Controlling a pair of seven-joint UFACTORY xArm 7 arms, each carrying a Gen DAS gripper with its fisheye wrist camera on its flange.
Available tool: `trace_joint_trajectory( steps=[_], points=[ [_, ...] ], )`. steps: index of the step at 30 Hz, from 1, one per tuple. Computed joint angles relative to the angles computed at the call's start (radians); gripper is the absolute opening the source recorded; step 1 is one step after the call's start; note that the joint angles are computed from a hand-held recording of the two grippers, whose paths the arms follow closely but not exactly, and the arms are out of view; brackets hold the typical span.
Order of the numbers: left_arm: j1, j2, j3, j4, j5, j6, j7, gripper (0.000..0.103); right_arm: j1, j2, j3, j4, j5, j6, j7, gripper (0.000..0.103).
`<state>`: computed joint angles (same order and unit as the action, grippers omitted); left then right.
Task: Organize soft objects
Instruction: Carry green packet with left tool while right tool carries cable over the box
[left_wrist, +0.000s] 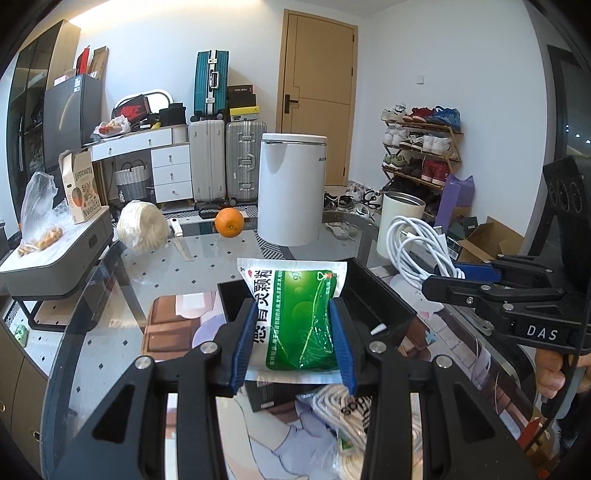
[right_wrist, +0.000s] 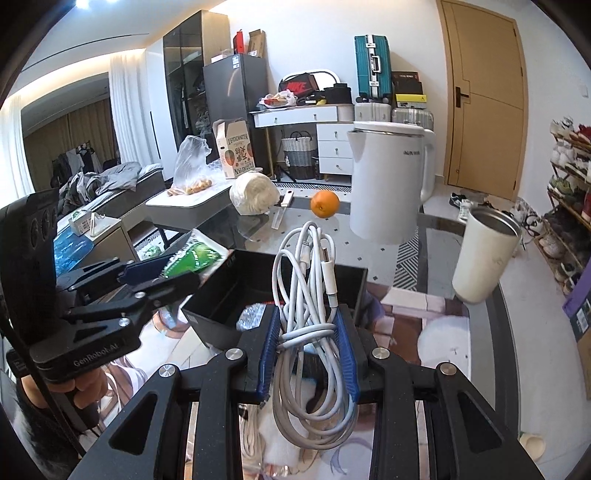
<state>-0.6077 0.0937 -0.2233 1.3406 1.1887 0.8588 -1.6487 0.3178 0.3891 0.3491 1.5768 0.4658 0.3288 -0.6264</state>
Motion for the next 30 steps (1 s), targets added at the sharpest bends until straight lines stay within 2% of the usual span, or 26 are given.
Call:
trace_joint_trajectory(
  steps=[12, 17, 20, 30],
  points=[
    [0.012, 0.016, 0.018, 0.028, 0.013, -0.013, 0.014, 0.038, 0.03, 0.084, -0.001, 0.112, -0.067, 0.022, 0.014, 0.03],
    [0.015, 0.036, 0.028, 0.046, 0.009, -0.025, 0.028, 0.038, 0.065, 0.139, -0.03, 0.184, -0.125, 0.044, 0.056, 0.03],
    [0.016, 0.049, 0.037, 0.052, 0.002, -0.033, 0.036, 0.038, 0.054, 0.173, -0.01, 0.22, -0.125, 0.061, 0.042, 0.03],
    [0.02, 0.093, 0.07, 0.072, -0.027, -0.071, 0.053, 0.038, 0.123, 0.294, -0.08, 0.377, -0.241, 0.14, 0.126, 0.03]
  ],
)
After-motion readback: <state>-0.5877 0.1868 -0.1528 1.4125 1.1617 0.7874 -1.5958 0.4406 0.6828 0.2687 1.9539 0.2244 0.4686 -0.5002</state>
